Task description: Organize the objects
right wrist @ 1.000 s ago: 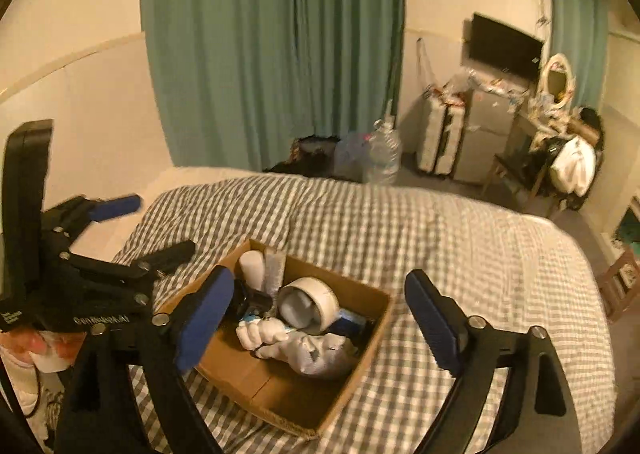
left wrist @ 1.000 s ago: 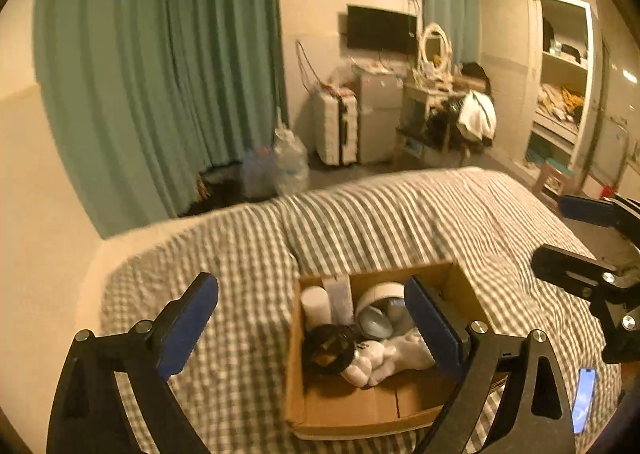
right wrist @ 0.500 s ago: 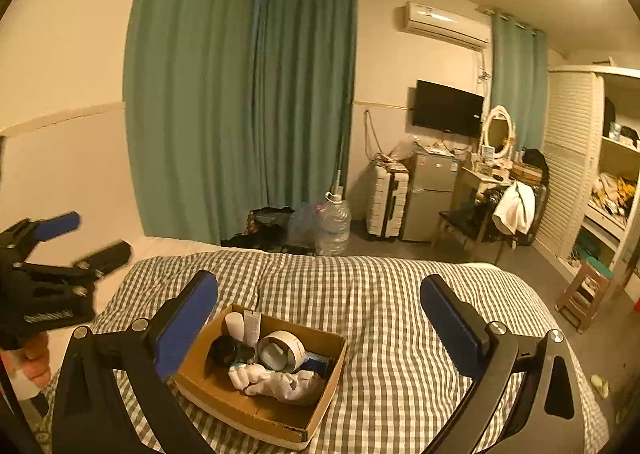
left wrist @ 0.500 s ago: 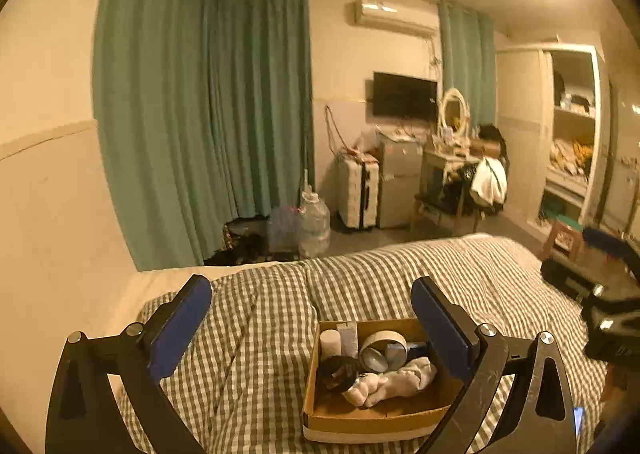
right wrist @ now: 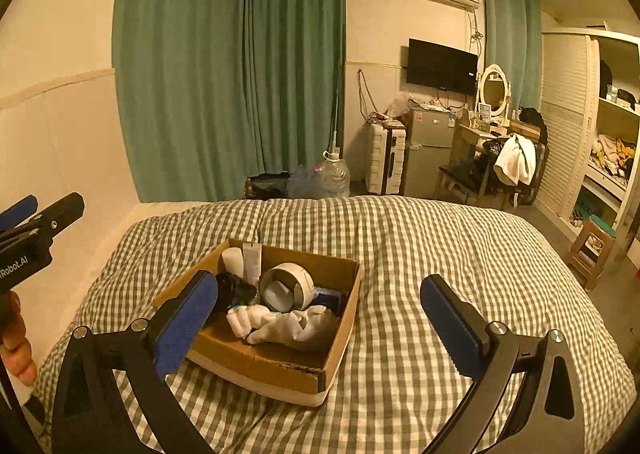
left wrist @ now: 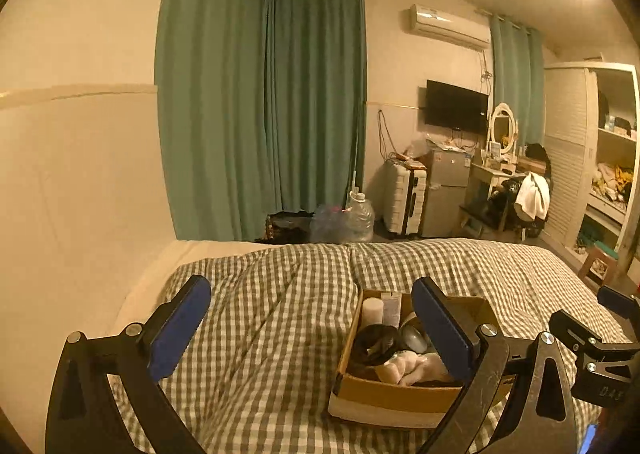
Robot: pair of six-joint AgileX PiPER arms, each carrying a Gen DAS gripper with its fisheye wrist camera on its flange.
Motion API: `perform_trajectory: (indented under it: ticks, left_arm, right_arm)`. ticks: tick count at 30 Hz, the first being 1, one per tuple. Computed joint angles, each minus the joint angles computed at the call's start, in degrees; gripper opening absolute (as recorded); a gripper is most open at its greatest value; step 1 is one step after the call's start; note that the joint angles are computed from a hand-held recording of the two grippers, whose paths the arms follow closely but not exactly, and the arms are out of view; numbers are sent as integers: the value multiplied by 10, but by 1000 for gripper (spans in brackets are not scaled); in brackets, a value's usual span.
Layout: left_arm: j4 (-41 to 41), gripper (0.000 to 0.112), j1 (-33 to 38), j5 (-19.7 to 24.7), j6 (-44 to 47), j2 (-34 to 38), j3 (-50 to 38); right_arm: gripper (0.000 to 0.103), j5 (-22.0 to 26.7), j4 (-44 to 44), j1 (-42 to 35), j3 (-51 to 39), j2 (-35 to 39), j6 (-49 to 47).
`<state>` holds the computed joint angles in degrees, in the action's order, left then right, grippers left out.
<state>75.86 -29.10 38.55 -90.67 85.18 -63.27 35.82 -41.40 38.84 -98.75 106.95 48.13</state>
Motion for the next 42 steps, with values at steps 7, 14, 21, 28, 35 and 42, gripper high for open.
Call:
perform_trajectory:
  ticks: [7, 14, 21, 28, 35, 42]
  left_arm:
    - [6, 103, -10, -13, 3, 46, 10]
    - [17, 103, -28, -12, -10, 62, 22]
    - [20, 103, -35, -8, -5, 52, 31]
    - [15, 103, -31, -13, -2, 48, 34]
    - [5, 103, -24, -23, 7, 52, 33]
    - [-10, 103, -20, -36, 32, 59, 29]
  right_arm:
    - [102, -14, -56, 6, 30, 21, 67]
    - [102, -6, -42, -4, 35, 28, 60]
    - [102, -12, -41, -7, 48, 18, 65]
    - [102, -12, -44, -7, 55, 10, 73]
    - [102, -13, -37, -6, 50, 16, 64]
    - [102, -18, -32, -6, 49, 19, 63]
